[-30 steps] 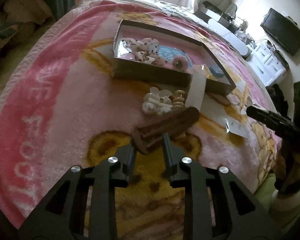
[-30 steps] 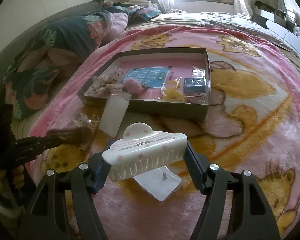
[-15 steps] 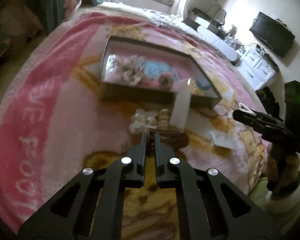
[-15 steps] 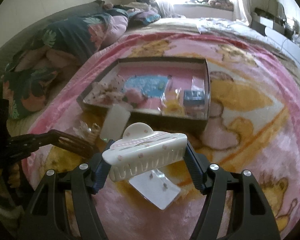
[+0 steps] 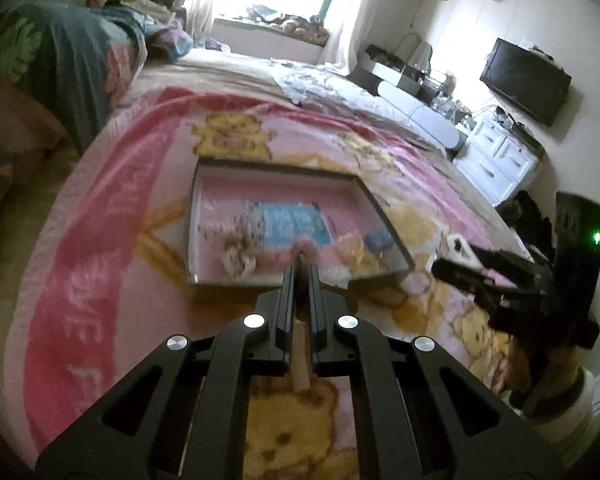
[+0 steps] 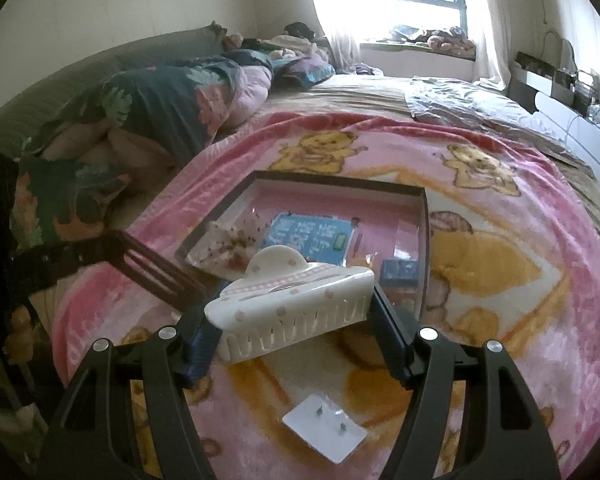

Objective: Organize jewelry
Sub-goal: 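Carry the brown hair clip with the left tool while the right tool carries the claw clip toward the box, then lower the brown clip and claw clip into the box and open both tools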

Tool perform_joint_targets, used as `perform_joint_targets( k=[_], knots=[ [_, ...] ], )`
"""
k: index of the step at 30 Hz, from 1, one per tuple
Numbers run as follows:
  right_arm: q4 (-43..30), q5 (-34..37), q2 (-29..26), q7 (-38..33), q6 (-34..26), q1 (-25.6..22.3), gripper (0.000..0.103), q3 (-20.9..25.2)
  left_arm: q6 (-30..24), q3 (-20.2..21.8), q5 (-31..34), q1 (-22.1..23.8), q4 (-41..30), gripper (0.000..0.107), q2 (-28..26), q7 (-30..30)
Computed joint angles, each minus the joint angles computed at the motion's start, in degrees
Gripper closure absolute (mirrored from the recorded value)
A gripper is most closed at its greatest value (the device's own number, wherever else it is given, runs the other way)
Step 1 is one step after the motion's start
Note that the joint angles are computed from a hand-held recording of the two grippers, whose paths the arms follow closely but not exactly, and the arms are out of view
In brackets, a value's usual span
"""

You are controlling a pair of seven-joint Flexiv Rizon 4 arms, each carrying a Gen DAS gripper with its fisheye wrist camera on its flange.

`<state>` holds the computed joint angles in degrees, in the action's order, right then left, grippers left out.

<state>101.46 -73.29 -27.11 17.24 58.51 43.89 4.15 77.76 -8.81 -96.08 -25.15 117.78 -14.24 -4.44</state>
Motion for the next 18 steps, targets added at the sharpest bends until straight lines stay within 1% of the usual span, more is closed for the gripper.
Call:
perform_joint_targets(
  k=[6, 8, 12, 14, 18],
  knots=[
    [-0.2, 0.3, 0.0, -1.1, -0.6, -0.6, 0.036, -0.3, 2.8, -0.6, 1.3, 0.1, -4.9, 0.106, -2.6, -1.0],
    [-0.3, 0.6, 0.1, -1.6, -1.2, -0.7, 0.036, -0.3, 3.1, -0.9, 3.6, 0.7, -6.7, 0.106, -3.9, -3.3],
    [-0.3, 0.8, 0.1, -2.2, -1.8, -1.3, 0.036, -0.6, 4.7, -2.0, 6.4, 1.7, -9.4, 0.106, -6.0, -5.3],
    [-0.4, 1.0, 0.0, -2.7, -2.3, -1.6, 0.036, -0.8, 5.4, -2.7, 8.7, 2.4, -10.8, 0.106, -7.4, -7.3],
    [-0.6, 1.0, -0.3, -2.8, -1.9, -2.4, 0.036, -1.1, 6.3, -4.6, 10.4, 3.7, -12.6, 0.106, -9.3, -8.8]
  ],
)
